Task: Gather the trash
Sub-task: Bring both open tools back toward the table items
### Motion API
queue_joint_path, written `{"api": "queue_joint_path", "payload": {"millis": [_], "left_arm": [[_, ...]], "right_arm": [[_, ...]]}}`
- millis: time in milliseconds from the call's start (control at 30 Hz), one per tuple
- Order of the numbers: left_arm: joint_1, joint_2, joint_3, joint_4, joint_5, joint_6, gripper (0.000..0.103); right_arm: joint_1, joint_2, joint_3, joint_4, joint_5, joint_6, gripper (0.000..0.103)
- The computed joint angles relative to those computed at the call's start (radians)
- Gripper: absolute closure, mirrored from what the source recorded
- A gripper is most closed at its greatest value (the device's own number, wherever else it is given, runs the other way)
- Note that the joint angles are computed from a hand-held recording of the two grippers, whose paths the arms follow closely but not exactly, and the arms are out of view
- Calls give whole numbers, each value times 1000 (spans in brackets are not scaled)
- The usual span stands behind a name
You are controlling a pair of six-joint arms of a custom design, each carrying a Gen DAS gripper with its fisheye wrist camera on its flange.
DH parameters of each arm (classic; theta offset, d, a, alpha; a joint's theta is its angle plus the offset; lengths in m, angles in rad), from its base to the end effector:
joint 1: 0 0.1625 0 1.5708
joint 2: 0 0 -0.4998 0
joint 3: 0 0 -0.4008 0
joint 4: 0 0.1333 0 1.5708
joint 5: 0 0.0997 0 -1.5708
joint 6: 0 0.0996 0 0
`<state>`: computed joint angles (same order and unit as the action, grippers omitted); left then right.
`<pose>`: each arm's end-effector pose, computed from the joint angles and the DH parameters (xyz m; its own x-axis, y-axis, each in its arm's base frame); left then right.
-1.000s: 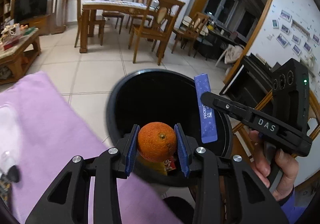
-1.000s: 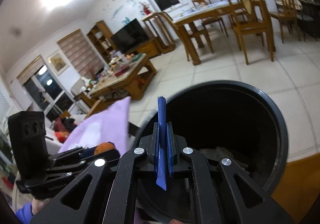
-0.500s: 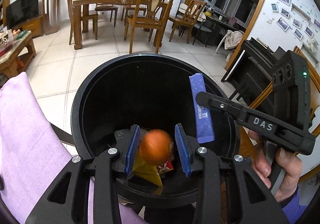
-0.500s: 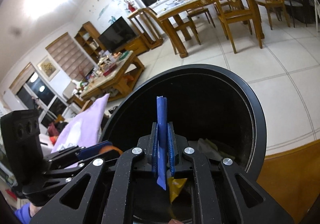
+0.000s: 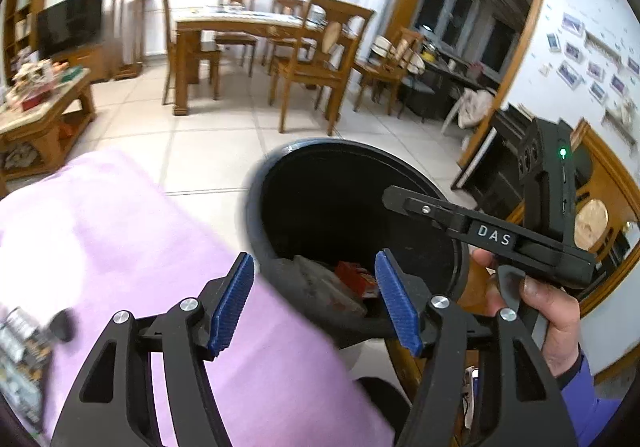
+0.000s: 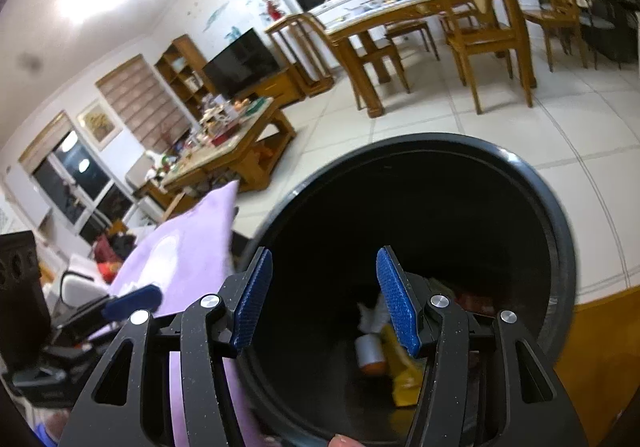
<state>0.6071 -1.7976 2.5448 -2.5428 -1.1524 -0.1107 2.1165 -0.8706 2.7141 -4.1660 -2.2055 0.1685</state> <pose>-0.1465 -0.3134 0.3106 -0.6805 0.6331 -0.3690 0.7299 0.6299 -0.2653 0.2408 -0.2535 0.1682 -0.9493 0.0339 0.3125 -0.2231 0.6276 -0.7459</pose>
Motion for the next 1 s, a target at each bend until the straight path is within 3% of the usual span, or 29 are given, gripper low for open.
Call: {"api": "queue_joint_path", "payload": {"millis": [100,300,467,600,733,900,1000], "left_arm": [[57,-100,-36,73,34,20,39],[240,-246,-141,179,119,95,39],[413,-231,-219,150,138,184,40],[554,-172,-279,119,102,240,41],[634,-117,-322,94,113,282,41],[664,-78,-335,87,127,307,48],[677,-66,-336,98,97,315,50]], "right_arm": [[52,21,-75,102,-9,10,48],[143,113,-269,312,8,19,43],[185,202,-421,460,38,18,43],[202,280,-544,583,58,3,43],[210,342,-643,700,53,12,43],[199,403,-741,812,43,3,43],[178,425,-759,827,36,-23,43]]}}
